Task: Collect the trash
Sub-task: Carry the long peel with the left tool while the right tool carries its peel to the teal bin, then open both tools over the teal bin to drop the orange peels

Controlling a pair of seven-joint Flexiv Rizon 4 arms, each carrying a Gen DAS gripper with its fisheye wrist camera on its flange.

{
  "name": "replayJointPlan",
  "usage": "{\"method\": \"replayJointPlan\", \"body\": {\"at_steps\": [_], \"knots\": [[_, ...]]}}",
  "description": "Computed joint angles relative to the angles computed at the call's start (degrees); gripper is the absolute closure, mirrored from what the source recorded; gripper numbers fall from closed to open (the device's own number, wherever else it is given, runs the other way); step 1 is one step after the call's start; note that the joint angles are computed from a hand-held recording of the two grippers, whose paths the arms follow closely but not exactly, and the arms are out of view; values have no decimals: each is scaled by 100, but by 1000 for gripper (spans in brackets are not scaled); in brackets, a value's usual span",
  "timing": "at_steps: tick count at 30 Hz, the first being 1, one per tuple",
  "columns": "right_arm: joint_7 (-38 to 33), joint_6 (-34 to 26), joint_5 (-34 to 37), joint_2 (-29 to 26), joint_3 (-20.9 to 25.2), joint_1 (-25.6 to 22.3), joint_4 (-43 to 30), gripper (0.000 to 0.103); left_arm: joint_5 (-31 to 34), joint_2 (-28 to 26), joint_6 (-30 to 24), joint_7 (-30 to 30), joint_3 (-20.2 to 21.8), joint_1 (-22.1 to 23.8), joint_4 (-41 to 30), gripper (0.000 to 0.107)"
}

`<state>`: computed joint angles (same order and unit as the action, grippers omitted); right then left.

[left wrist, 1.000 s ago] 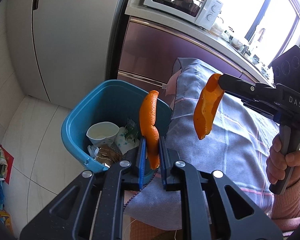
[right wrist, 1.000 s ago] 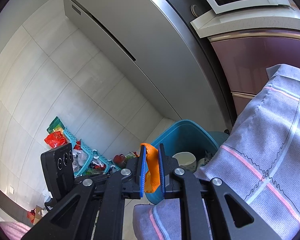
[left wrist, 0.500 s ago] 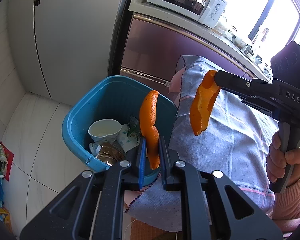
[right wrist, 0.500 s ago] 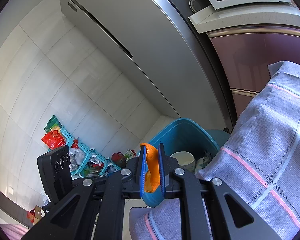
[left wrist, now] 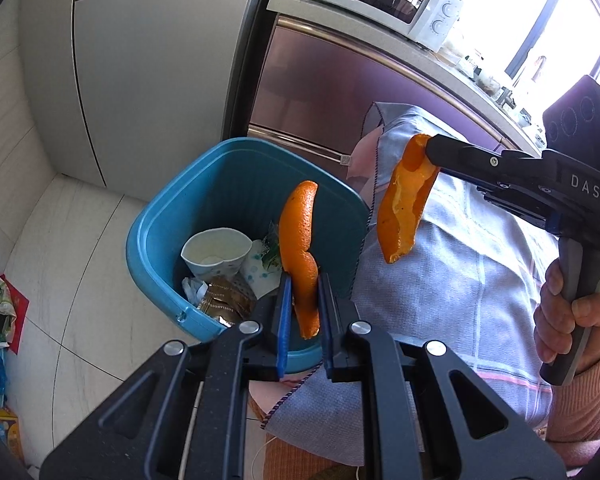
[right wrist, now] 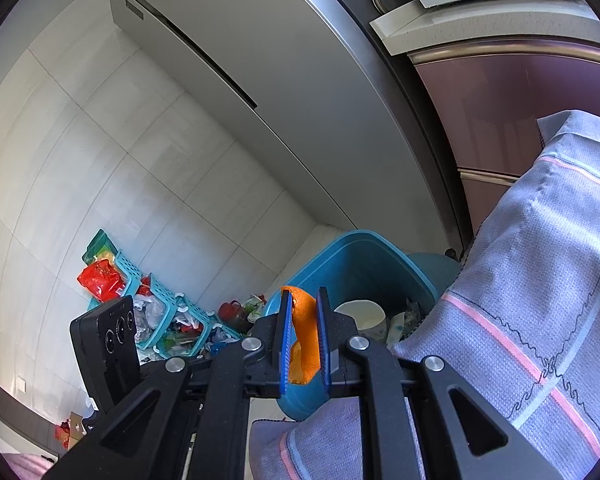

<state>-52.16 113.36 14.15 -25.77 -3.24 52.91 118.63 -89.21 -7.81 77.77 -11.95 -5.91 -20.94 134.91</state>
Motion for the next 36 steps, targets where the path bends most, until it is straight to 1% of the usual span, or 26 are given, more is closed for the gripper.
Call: {"method": "replayJointPlan", "body": {"at_steps": [2,4,12,19,29,36], "knots": [[5,-47,2,-15,-25,21,-27,92,23,-40,4,-23,-2,7,-7,94],[38,-91,-77,-35,49,-64,-53,92,62,-75,12,-57,-5,15,-13,94],[208,-253,-224,-104,-53,-9,-130,92,58,-212,44,-71,-28,44,-61,94],[359,-302,-406,-162,-13,-86,-144,92,147,-307,31,-176,-37,93,-92,94],[543,-435,-453,-201,-298,165,-169,92,237,-453,41,-278,-75,165,-146,94],[722,-551,-618,-294,-356,203,-278,92,290,-556,47,-358,-98,204,-185,94]]}}
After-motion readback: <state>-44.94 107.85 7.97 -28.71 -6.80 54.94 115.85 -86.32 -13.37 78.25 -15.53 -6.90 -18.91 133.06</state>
